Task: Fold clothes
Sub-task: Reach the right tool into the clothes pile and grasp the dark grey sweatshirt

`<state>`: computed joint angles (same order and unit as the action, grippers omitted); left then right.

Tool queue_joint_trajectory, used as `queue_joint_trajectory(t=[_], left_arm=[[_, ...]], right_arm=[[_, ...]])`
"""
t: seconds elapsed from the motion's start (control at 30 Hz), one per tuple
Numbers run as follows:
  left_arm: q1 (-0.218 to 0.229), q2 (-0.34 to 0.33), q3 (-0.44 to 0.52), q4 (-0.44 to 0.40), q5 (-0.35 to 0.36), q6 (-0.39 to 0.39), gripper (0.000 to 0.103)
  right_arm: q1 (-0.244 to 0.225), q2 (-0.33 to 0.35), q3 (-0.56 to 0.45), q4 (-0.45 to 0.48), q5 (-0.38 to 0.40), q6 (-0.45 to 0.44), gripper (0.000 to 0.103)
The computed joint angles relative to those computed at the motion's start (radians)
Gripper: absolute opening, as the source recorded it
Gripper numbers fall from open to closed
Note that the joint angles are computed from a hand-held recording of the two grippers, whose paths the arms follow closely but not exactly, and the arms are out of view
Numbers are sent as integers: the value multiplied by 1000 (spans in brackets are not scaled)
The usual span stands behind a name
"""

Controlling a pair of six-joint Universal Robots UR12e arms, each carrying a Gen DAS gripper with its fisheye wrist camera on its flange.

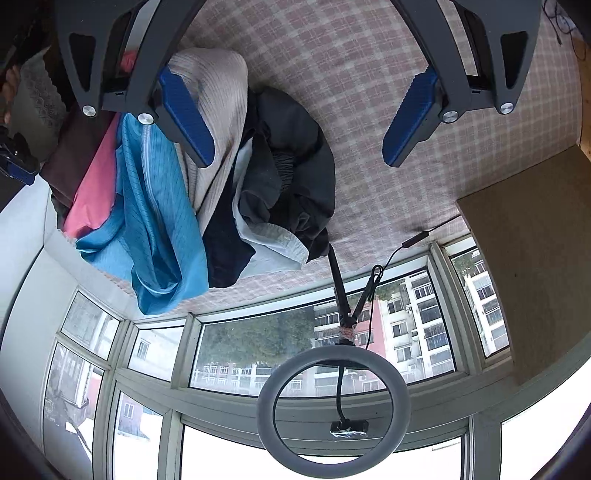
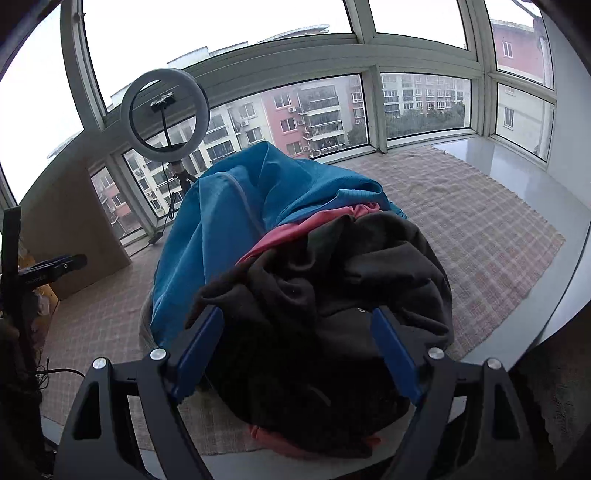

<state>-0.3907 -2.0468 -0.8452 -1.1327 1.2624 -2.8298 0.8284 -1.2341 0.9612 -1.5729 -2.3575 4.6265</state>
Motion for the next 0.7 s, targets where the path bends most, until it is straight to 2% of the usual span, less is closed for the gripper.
queue_joint_trajectory(t=[0.1, 0.23, 0.37, 0.5, 0.53, 0.57, 0.6, 0.67, 0.7], left_arm=[[-5, -7, 10, -11, 4, 8, 93], [-6, -13, 11, -26, 14, 7, 93], [-1, -20, 13, -53, 17, -7, 93], [6, -20, 10, -69, 2, -18, 93], [7, -16, 3, -64, 0, -16, 93], [8, -12, -3, -57, 1, -13, 93], [8, -8, -10, -46, 7, -9, 93], [11, -4, -16, -31, 15, -9, 93], [15, -4, -15, -30, 16, -14, 93]], right_arm=[[-16, 6, 9, -69, 47, -79, 82], [-27, 15, -7, -44, 74, -129, 82], [-37, 5, 15, -91, 116, -170, 82], [-54, 61, -68, 38, 148, -238, 81], [-56, 71, -77, 53, 137, -258, 66], [-61, 71, -71, 36, 137, -280, 35], [-71, 61, -45, -22, 153, -306, 26], [-94, 36, 15, -159, 178, -342, 16], [-106, 28, 30, -200, 181, -352, 15]])
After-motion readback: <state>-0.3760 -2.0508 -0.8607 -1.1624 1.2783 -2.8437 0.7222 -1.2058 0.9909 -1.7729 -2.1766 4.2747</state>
